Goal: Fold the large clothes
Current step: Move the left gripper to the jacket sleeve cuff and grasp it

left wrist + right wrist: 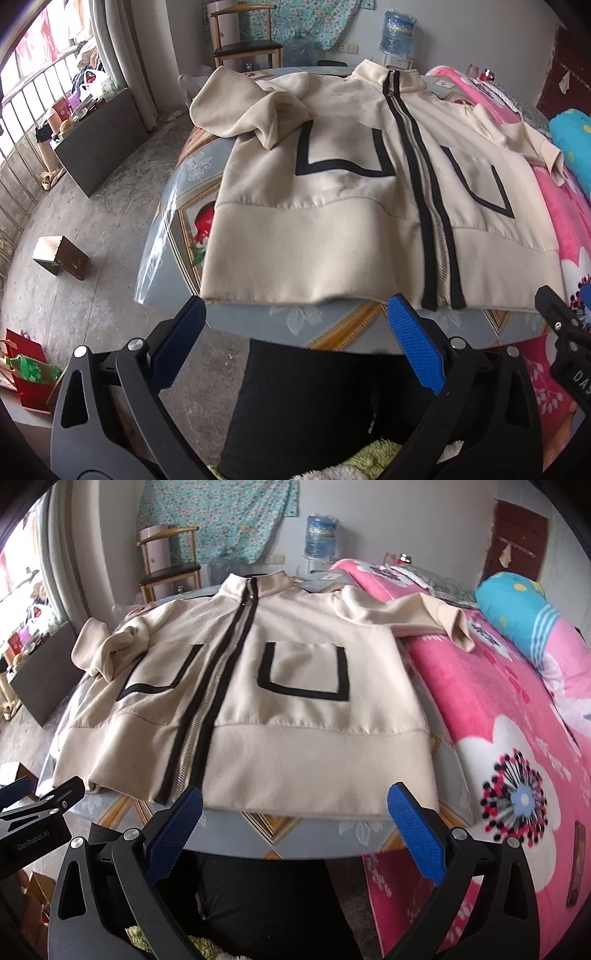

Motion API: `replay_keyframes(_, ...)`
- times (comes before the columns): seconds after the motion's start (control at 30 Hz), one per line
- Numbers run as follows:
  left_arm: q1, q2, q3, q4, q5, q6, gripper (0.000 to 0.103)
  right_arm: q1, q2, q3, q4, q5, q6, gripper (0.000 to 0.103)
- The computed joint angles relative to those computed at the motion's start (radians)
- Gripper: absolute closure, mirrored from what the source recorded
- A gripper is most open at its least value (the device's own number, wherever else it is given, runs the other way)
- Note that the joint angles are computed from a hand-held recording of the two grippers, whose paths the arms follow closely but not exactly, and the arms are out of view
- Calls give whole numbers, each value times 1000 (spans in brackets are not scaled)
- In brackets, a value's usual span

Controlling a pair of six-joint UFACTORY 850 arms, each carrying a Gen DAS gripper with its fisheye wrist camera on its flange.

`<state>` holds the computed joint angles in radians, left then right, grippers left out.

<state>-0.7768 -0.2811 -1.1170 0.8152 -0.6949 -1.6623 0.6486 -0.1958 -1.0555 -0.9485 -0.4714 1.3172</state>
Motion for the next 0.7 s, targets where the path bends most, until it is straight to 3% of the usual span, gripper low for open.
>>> replay_keyframes(0.23, 80, 59, 74, 208, 12, -164, 8, -20, -79, -126, 74, 55, -166, 5)
replay_keyframes(0.4, 174, 120, 143, 476, 134, -312, 8, -68, -164, -273, 416, 215, -532, 5)
replay_keyframes(0.5, 230, 90, 93, 443, 181, -192, 8, -71, -228, -366, 509, 243, -636, 5)
replay_keyframes(0.63, 293, 23, -12, 425, 274, -42, 8, -84, -340, -513, 869, 219, -974, 5)
replay_keyframes(0.7, 320, -37, -97, 368, 317, 76, 8, -93, -381, -567, 953, 184, -1037, 5)
